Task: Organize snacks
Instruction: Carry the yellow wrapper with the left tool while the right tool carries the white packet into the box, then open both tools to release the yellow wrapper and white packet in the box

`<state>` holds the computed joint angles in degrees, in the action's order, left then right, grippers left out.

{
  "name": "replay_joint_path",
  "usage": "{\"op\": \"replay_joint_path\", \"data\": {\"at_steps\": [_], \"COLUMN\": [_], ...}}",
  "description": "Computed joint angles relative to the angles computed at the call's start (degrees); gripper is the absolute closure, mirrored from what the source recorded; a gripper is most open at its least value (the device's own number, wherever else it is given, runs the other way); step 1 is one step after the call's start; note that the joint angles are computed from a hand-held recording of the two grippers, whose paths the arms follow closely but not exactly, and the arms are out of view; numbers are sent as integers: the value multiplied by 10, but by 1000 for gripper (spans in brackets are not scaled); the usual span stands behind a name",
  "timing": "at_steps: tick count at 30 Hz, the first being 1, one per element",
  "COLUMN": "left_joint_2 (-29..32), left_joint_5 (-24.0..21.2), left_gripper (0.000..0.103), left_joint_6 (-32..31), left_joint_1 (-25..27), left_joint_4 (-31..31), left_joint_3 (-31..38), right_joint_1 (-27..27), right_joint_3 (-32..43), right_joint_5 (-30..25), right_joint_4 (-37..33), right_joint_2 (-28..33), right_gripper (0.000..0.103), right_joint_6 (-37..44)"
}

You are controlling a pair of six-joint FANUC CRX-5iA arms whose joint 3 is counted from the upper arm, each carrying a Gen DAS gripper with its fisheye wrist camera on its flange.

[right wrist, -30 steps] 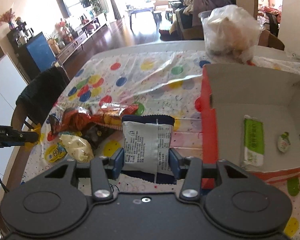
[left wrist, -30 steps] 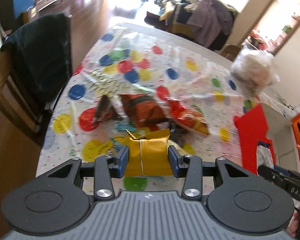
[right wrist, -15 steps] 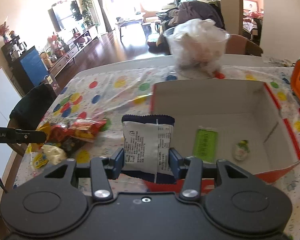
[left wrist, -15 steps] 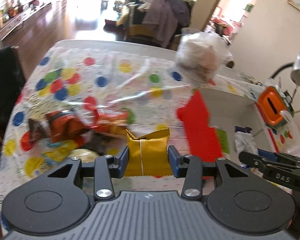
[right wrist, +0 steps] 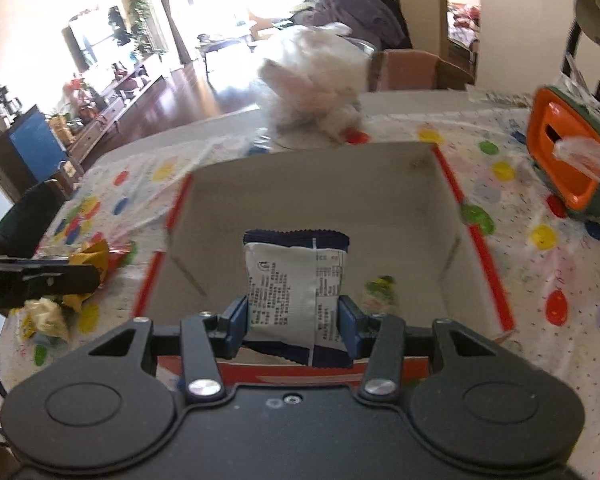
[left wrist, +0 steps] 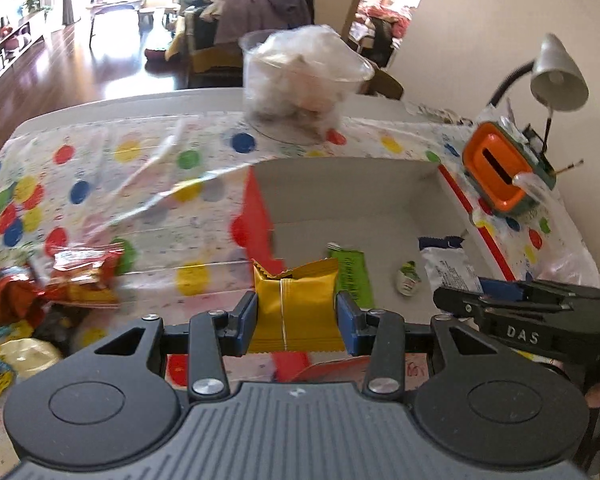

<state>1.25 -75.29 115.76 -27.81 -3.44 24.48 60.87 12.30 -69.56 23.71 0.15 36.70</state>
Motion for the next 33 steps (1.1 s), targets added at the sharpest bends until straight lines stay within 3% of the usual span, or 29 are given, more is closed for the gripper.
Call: {"op": "replay_joint_path", "data": {"at_steps": [13,25,33], "left_joint_2": [126,152,147], "left_joint_5": [-49,-66,-61], "left_gripper": [69,69,69], "left_joint_6": [-8,-26,-26], "left_joint_1": [-25,-32,-29], "left_joint_4": [8,1,7], "left_joint_3": [102,124,114], "right_joint_1": [-69,-92,-96], "right_joint_3": [18,77,72], "right_joint_5": [-29,-80,-72], "right_joint_4": [-56,-107,-120], "right_joint_2": [28,93,81], "right_gripper": [57,57,56], "right_joint_6": [92,169,163]}}
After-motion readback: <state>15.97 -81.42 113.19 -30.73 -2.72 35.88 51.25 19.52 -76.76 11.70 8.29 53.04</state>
